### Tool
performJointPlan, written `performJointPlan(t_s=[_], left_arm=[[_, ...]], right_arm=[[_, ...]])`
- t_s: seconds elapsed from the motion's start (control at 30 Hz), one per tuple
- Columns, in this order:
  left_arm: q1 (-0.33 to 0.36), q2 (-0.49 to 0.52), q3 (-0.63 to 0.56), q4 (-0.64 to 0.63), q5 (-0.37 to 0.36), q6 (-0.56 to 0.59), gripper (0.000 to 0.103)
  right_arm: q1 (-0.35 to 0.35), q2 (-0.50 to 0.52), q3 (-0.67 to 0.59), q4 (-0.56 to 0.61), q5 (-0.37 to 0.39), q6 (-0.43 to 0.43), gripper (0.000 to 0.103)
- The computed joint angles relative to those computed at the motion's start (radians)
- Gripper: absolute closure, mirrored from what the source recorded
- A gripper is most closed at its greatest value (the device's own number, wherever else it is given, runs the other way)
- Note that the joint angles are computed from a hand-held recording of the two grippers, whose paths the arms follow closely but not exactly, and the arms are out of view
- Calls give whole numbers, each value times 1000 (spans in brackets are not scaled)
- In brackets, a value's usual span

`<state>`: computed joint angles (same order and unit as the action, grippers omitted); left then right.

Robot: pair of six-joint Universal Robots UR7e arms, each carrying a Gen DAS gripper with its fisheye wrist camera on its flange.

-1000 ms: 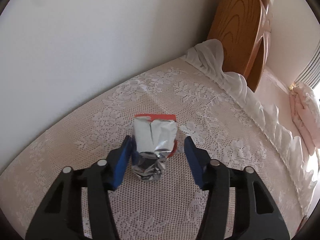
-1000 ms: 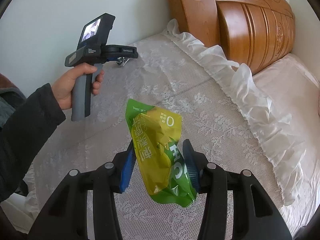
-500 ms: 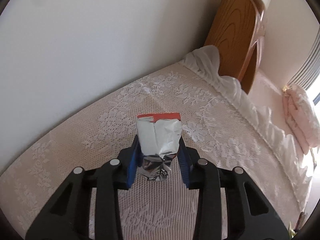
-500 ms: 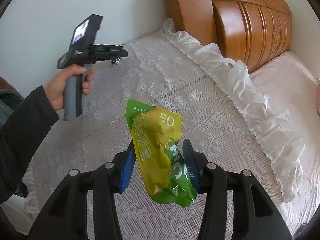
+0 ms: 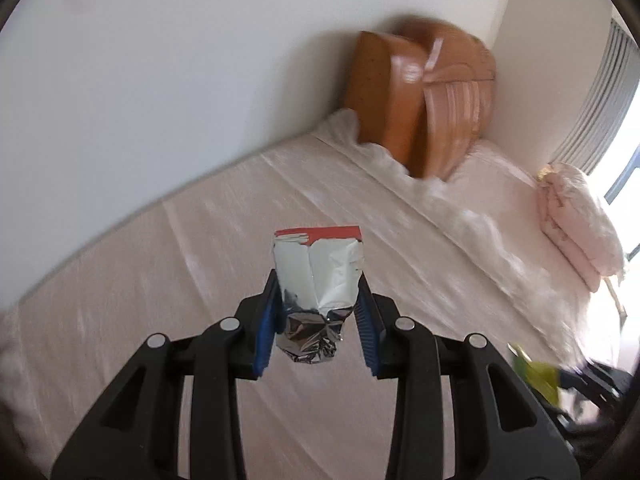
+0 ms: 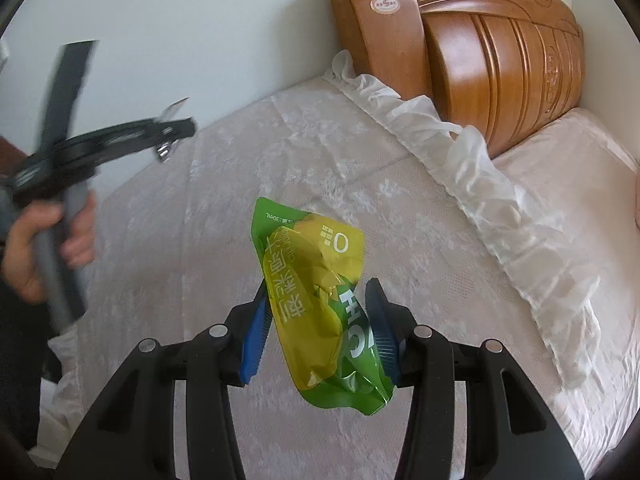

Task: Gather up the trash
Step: 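Carry the chip bag and foil packet to the wastebasket and open both tools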

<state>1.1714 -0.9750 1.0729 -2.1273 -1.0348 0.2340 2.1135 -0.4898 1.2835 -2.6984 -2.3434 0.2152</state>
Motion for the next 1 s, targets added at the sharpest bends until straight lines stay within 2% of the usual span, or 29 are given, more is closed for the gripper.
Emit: performJointPlan(t_s=[0.07, 0.23, 0.43, 0.63, 0.83, 1.0], left_arm=[[-38, -91, 120, 9, 11, -48, 68], [-125, -253, 325, 46, 27, -155, 68], [-235, -359, 502, 52, 5, -194, 68], [-330, -388, 607, 54, -55, -216, 68], [-394, -390, 669, 45, -104, -211, 68], [-418, -373, 708, 50, -142, -208, 68]], right_arm=[[12, -37, 63, -30, -5, 5, 56], [48, -153, 251, -116, -29, 40, 56], [93, -300, 473, -174, -92, 124, 56], [120, -432, 644, -184, -155, 216, 56], [125, -504, 746, -200, -194, 270, 55], [50, -569, 885, -218, -162, 382, 55]])
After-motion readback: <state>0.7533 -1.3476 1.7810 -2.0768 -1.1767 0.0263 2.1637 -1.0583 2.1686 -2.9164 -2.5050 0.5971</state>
